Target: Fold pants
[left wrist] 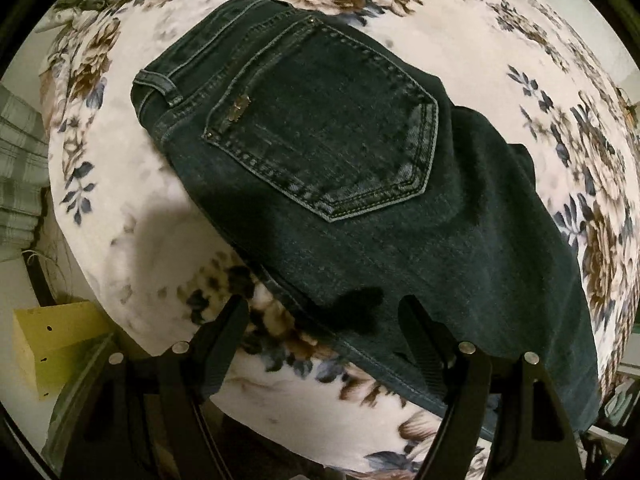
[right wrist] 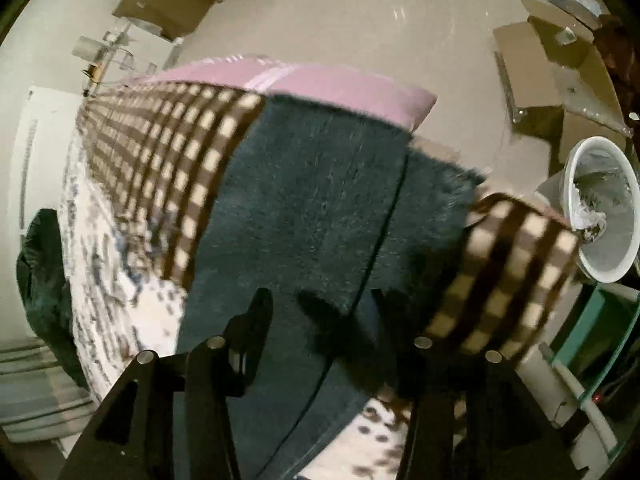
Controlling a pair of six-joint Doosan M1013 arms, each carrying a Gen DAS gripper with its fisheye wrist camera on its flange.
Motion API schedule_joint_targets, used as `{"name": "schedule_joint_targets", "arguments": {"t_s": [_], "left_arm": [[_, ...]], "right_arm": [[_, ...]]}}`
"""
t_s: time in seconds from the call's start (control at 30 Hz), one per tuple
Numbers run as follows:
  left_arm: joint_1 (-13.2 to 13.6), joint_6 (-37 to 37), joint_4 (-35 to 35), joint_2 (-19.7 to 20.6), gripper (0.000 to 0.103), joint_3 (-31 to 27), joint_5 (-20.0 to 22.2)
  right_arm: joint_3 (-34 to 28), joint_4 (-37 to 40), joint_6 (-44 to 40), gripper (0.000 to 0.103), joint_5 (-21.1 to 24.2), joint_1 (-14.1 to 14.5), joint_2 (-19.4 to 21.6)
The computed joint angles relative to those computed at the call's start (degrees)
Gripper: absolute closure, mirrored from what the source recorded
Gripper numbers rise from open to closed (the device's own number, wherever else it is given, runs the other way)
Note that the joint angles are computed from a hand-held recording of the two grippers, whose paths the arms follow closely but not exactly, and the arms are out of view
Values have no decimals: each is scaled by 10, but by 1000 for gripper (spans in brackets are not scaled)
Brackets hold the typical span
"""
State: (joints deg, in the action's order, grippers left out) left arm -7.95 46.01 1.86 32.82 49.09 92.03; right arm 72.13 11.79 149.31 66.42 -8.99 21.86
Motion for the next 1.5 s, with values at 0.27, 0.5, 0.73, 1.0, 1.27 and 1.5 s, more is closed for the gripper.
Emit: {"name": "schedule_joint_targets", "arguments": {"t_s": [0.27, 0.5, 0.73, 1.0, 1.27, 1.5], "left_arm": [[3, -25, -1, -13, 27, 17, -6], [12, -33, -11, -30, 27, 43, -19], [27, -43, -17, -51, 27, 72, -32], [65, -57, -15, -52, 27, 85, -65], [104, -84, -67, -29, 40, 78, -128], [97, -34, -56, -12, 91, 52, -148]], "right_arm": [[-12, -100, 20, 101, 12, 31, 9], [-18, -132, 16, 101, 53, 43, -17], [-2, -67, -23, 95, 111, 18, -7], [13, 45, -62, 55, 54, 52, -22], [46, 180, -46, 55, -15, 114, -5], [28, 83, 50, 90, -28, 145, 13]]}}
